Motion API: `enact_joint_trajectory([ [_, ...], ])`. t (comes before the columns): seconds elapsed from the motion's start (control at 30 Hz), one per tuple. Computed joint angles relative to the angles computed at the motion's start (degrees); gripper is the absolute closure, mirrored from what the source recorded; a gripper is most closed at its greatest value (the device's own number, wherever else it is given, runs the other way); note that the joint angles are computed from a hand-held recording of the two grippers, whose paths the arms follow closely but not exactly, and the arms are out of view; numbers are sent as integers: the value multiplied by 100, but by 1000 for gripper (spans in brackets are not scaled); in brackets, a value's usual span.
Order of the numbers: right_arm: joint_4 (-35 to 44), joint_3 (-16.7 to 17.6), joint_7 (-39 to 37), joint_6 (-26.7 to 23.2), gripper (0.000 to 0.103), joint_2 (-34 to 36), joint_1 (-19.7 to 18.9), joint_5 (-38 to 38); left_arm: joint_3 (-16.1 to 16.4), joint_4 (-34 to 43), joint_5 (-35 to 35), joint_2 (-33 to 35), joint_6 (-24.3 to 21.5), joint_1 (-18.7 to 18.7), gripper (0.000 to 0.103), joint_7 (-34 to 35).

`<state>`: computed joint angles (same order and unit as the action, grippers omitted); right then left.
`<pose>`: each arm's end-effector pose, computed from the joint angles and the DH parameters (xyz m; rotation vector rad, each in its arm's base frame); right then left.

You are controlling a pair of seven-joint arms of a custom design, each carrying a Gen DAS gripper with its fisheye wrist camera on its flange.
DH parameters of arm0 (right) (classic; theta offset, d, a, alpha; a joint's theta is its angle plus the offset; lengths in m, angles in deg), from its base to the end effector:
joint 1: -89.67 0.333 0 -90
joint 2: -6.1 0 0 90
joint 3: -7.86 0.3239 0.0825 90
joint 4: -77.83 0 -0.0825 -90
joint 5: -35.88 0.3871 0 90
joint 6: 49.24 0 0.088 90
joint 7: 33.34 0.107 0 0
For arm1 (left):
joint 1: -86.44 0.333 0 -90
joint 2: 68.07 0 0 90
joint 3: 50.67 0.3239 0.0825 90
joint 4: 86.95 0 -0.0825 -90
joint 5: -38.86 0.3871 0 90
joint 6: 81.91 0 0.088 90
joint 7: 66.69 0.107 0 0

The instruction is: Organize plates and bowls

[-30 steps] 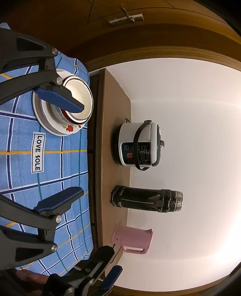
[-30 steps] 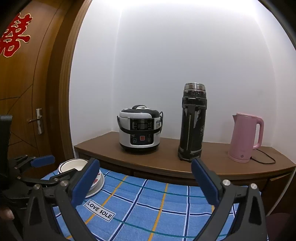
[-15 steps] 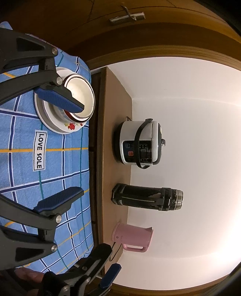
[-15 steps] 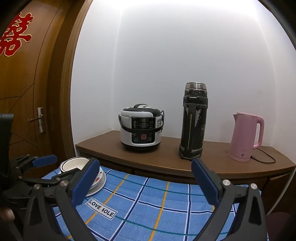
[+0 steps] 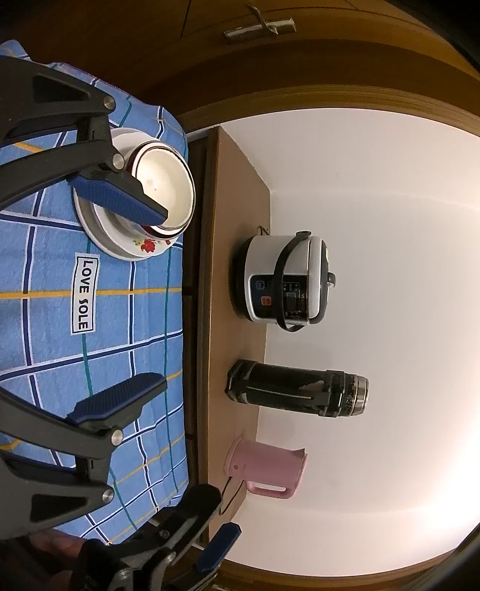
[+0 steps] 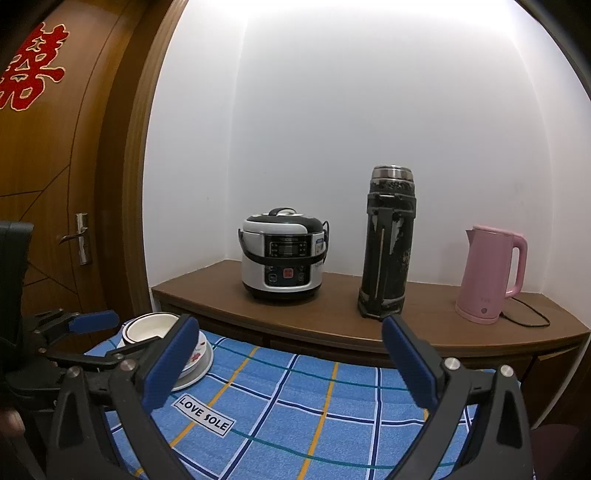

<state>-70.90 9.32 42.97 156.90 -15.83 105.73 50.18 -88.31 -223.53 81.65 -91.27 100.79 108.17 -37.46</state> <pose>0.4228 0.1023 0.5622 -1.4814 1.1670 -1.0121 0.4363 -0.2275 0.5486 -1.4847 1.6334 -1.0849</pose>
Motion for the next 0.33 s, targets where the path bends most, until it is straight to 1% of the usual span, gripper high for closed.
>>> enact_joint_trajectory([
  [0.07, -8, 10, 4, -9, 2, -14, -7, 8, -22, 6, 26, 13, 14, 16, 19, 1],
  [0.23, -36, 30, -10, -18, 2, -50, -29, 26, -408, -32, 63, -222, 152, 436, 19, -76],
  [0.33, -64, 19, -3, -41, 2, -90, -20, 29, -485, -64, -65, -311, 192, 499, 19, 10],
])
